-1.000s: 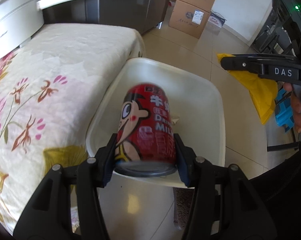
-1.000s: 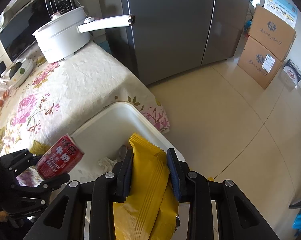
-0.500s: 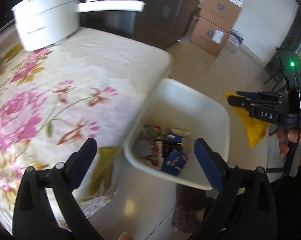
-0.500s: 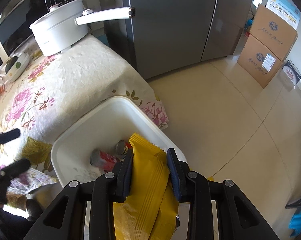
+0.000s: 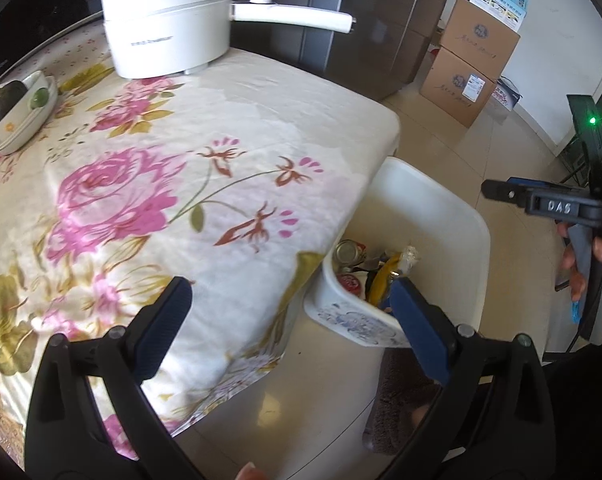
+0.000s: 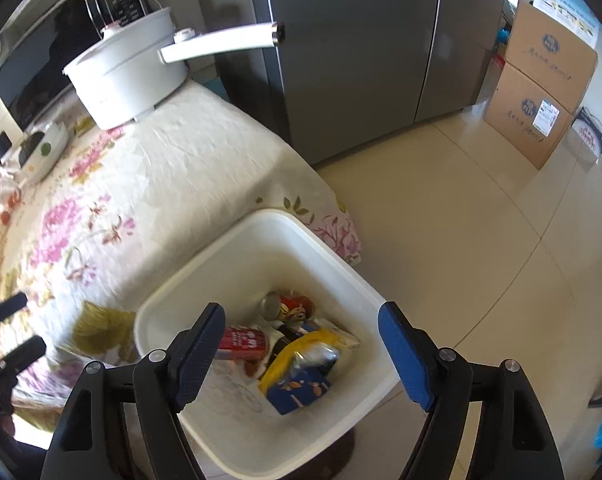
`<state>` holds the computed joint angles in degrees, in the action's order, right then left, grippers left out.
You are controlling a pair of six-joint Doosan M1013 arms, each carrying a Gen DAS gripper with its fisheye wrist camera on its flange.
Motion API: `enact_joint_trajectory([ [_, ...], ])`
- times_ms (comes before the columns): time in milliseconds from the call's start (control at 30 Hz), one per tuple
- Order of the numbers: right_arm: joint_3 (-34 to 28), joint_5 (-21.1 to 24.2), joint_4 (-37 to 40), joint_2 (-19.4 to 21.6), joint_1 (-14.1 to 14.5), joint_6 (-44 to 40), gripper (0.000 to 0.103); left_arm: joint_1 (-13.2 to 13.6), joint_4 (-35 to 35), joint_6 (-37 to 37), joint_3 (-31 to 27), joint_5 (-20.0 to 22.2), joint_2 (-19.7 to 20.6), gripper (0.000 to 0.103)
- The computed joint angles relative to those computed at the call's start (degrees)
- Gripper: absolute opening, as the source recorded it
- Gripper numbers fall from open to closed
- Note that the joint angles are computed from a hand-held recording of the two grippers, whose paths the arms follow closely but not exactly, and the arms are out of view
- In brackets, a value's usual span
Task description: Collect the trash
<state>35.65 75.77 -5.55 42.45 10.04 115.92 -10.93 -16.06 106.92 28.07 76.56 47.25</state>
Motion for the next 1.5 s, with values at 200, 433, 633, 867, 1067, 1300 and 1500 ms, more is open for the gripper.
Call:
enact_joint_trajectory([
  [200,-1.86,1.99,-0.14,0.03,0.76,-0.08,0.081,0.06,5.82,-2.16,4.48,-3.41,-2.94,0.099],
  [433,0.51,-1.71,-0.41,-2.56,2.16,-1.35,0.084,1.13,7.59,-5.44,9.53,-8.12,-6.55,0.099],
  [633,3.48,-4.60,-2.03,-4.83,4.08,-1.45,0.085,1.91,9.04,-8.31,16.13,-14.70,-11.08,0.099],
  [867,7.80,-10.01,-7.05,-7.62,7.49,-0.56,0.091,2.58,9.90,-11.26,23.32,-20.95,-15.82,0.100],
  [1067,11.78,-13.97,-11.65,-9.65,10.51,0.58,0.093,2.39,15.00,-16.63,28.68,-25.77,-19.17,0.100],
  [1300,13.63,-16.44,-14.68,-10.52,12.28,1.03,0.093,2.34,16.81,-19.05,32.51,-30.78,-21.70,0.100],
  [1500,13.57,-17.13,-16.14,-10.52,12.40,3.35,0.094,2.46,16.06,-18.64,32.89,-31.10,-21.78,0.100],
])
